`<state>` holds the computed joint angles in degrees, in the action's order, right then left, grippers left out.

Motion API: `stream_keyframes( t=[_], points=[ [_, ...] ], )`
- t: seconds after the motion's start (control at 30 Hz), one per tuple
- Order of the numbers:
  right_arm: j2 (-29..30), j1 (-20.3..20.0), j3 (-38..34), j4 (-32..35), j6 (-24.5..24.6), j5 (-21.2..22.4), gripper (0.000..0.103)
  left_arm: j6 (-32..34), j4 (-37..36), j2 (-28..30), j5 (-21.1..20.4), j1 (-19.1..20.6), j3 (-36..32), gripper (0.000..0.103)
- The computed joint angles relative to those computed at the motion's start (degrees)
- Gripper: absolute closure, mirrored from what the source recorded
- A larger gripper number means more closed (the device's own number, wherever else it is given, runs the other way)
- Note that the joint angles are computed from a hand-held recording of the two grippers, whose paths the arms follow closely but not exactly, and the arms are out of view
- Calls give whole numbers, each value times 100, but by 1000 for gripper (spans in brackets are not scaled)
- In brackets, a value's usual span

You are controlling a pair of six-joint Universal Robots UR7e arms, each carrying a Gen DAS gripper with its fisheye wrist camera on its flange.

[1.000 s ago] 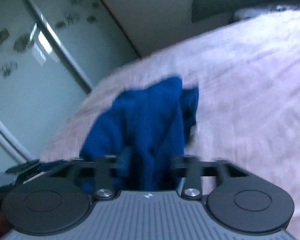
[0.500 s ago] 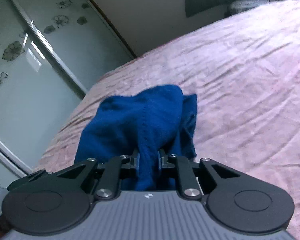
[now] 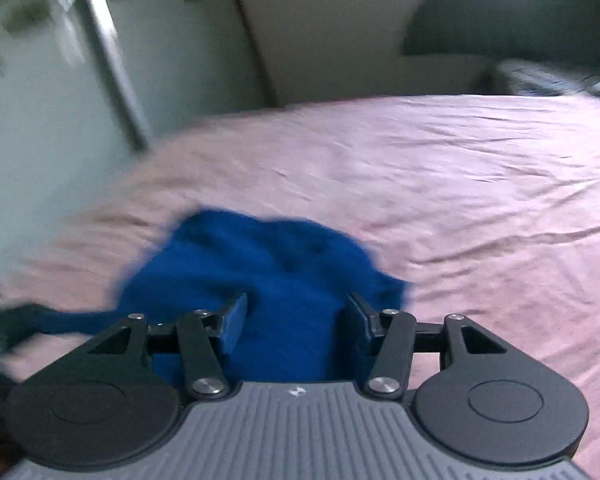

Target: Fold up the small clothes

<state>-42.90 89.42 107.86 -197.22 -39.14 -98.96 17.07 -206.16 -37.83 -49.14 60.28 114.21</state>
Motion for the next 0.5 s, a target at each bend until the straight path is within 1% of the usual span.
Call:
stream_keyframes(
  t=[0.03, 0.07, 0.13, 0.2, 0.27, 0.33, 0.37, 0.43, 0.5],
  points=[
    [-92, -58, 133, -88, 191, 222, 48, 24, -63, 8, 51, -29, 20, 8],
    [-172, -82, 310, -313, 205, 396, 48, 24, -106, 3, 68, -36, 48, 6],
    [-315, -77, 635, -668, 22, 586, 48, -33, -62, 3, 65, -19, 47, 5],
    [-479, -64, 898, -675, -238, 753, 48, -12, -106, 49, 135, -33, 30, 5],
    [-512, -28, 958, -499, -445, 569, 49, 60, -212, 111, 205, -50, 23, 4],
    [-310, 41, 831, -626, -558, 91, 49, 103, -265, 165, 308, -88, 22, 3],
    [-214, 54, 752, -668, -496, -59, 47, 131, -282, 182, 343, -101, 26, 3],
    [-296, -47, 722, -476, -42, 135, 47, 193, -364, 179, 419, -144, 95, 3],
    [-406, -115, 859, -646, 149, 419, 46, 217, -458, 128, 415, -150, 174, 3]
  ],
)
